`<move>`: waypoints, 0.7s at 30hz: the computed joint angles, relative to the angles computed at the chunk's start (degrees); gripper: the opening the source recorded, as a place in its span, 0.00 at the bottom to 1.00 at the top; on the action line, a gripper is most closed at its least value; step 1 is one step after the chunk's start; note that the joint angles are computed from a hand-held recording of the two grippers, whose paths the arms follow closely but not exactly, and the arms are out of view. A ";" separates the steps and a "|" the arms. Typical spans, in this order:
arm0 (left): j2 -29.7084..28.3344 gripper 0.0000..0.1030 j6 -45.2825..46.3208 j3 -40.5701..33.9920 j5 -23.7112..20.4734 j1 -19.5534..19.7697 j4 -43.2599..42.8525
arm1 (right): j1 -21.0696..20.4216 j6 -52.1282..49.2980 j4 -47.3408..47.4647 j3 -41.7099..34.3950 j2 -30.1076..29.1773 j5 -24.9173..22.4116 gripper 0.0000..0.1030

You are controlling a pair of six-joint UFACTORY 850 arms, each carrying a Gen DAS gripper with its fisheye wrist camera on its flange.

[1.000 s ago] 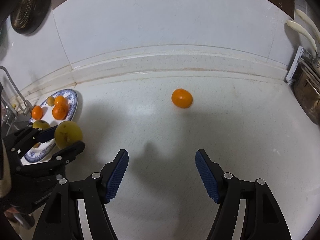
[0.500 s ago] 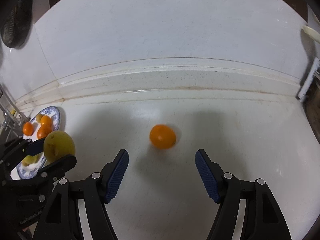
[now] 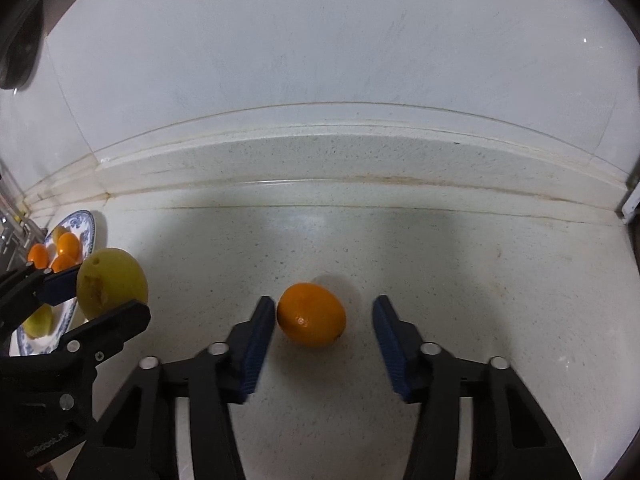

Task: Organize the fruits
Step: 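Grasp the large yellow grapefruit with the left gripper while the right gripper grasps an orange, then carry the grapefruit and orange over the plate and open both grippers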

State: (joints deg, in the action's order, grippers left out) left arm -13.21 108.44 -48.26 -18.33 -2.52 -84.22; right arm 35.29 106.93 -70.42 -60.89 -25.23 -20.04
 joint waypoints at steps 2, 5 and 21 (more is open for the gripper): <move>-0.08 0.47 -0.41 -0.06 -0.42 0.12 0.25 | -0.04 1.70 -1.89 0.26 0.19 0.94 0.35; 0.16 0.47 -0.16 0.08 -0.85 0.43 0.37 | 0.42 1.69 -2.17 0.18 0.23 0.02 0.35; 7.22 0.47 9.34 5.65 -4.61 3.18 -6.79 | 5.21 9.50 -7.64 4.94 7.37 -5.38 0.35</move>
